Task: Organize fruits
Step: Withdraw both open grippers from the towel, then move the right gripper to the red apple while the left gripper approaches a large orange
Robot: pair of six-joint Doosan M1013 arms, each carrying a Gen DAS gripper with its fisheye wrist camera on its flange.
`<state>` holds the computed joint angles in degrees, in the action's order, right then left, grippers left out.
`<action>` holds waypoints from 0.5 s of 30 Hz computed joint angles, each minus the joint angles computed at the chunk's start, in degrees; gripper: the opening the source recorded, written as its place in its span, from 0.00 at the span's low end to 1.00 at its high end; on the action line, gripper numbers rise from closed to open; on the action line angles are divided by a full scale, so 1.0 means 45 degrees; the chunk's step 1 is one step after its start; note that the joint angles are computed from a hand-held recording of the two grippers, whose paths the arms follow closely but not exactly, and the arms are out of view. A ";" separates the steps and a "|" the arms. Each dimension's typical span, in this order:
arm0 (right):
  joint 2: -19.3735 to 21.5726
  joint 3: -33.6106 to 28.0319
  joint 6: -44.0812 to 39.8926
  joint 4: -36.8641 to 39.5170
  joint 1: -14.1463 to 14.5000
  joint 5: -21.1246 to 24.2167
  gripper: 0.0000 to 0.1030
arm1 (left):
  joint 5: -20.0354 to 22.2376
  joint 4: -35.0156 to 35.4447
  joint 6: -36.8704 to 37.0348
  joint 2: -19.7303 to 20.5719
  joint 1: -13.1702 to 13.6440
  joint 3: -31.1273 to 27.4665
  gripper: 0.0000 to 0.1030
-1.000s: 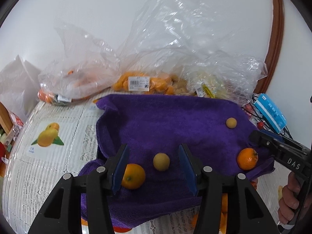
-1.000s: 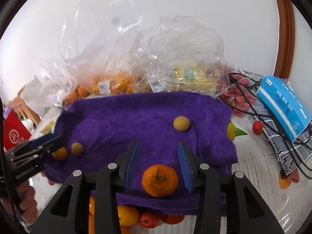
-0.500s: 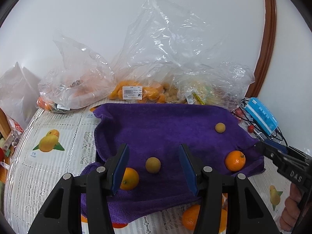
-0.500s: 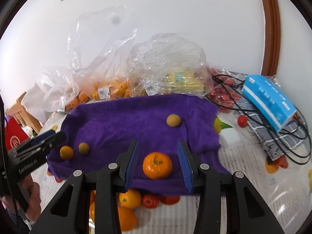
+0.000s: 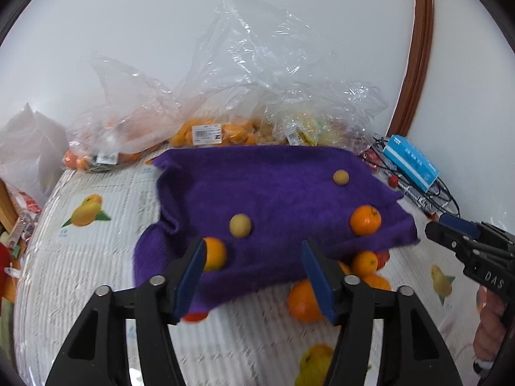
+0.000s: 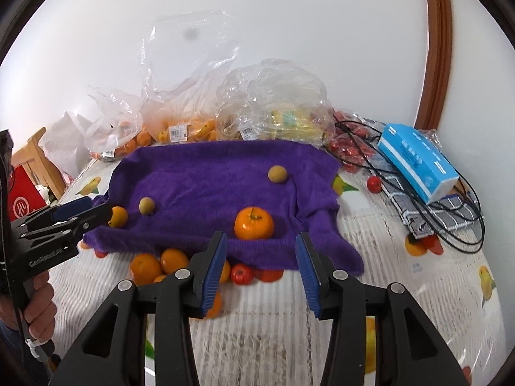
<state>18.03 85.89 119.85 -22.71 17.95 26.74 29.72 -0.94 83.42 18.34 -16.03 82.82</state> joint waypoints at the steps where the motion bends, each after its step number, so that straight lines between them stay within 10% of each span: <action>1: -0.0036 0.0060 -0.0050 0.0110 -0.0001 0.0016 0.44 | 0.0047 0.0203 -0.0174 -0.0076 0.0002 0.0093 0.62; 15: 0.0089 0.0540 -0.1147 0.1261 0.0087 0.0053 0.39 | 0.0684 0.0880 -0.1234 -0.0638 0.0303 0.0953 0.64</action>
